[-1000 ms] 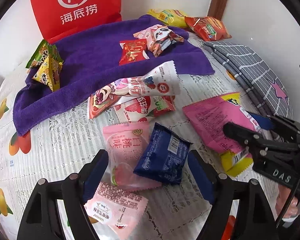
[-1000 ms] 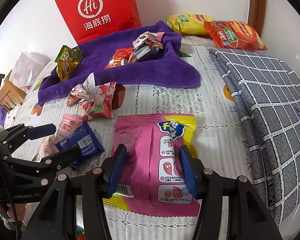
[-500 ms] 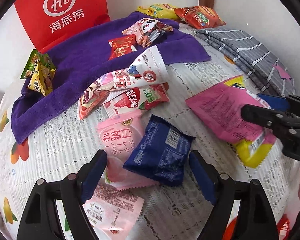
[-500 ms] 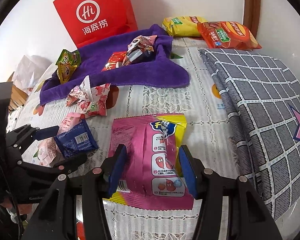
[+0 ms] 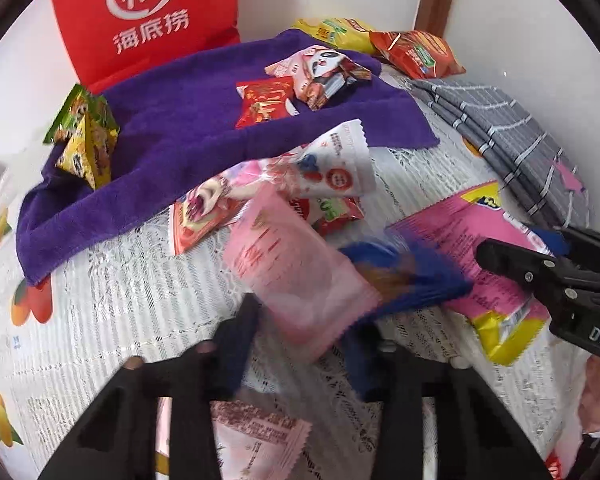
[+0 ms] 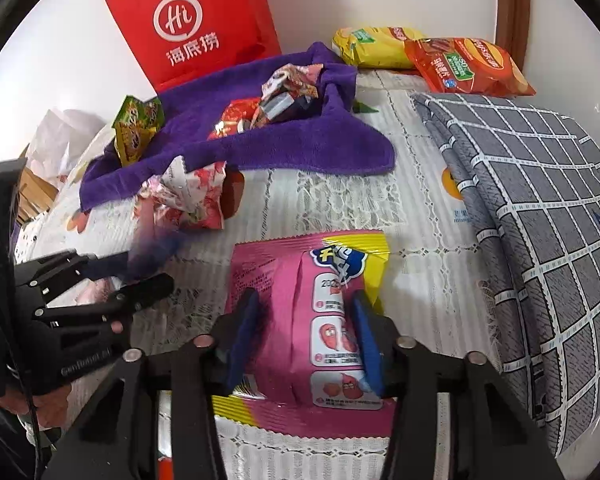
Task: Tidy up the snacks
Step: 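Grasp the pink peach-flavour packet with the left tool while the right tool holds its packet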
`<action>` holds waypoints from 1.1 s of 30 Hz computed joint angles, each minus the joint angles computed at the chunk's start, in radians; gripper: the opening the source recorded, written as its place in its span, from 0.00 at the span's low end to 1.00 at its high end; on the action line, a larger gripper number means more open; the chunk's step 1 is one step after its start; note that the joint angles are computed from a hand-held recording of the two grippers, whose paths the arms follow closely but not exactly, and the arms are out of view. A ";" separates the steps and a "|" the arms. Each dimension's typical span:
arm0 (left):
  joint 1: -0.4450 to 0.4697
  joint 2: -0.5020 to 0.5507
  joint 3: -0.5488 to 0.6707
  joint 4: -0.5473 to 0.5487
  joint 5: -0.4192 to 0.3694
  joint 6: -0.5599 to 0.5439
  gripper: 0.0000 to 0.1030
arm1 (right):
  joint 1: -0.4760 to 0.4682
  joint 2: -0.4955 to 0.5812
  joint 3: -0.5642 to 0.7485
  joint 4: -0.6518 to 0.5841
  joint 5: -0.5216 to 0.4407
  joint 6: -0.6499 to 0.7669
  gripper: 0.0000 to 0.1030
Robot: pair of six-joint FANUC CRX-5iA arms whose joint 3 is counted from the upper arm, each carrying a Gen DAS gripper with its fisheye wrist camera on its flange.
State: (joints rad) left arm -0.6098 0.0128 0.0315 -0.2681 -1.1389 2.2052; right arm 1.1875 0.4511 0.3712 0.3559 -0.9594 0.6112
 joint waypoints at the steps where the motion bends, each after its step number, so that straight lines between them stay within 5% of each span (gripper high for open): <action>1: 0.022 -0.017 -0.024 0.039 0.024 -0.012 0.30 | 0.001 0.001 0.004 0.000 -0.003 -0.006 0.39; 28: -0.033 -0.157 -0.049 -0.063 -0.078 0.129 0.20 | 0.068 -0.074 -0.067 0.166 -0.012 -0.154 0.36; 29: -0.033 -0.152 -0.046 -0.064 -0.076 0.135 0.22 | 0.068 -0.073 -0.067 0.164 -0.011 -0.149 0.36; 31: -0.030 -0.138 -0.039 -0.065 -0.067 0.148 0.56 | 0.065 -0.073 -0.067 0.158 -0.007 -0.142 0.36; 33: -0.027 -0.134 -0.043 -0.070 -0.039 0.172 0.67 | 0.060 -0.074 -0.068 0.151 -0.005 -0.137 0.36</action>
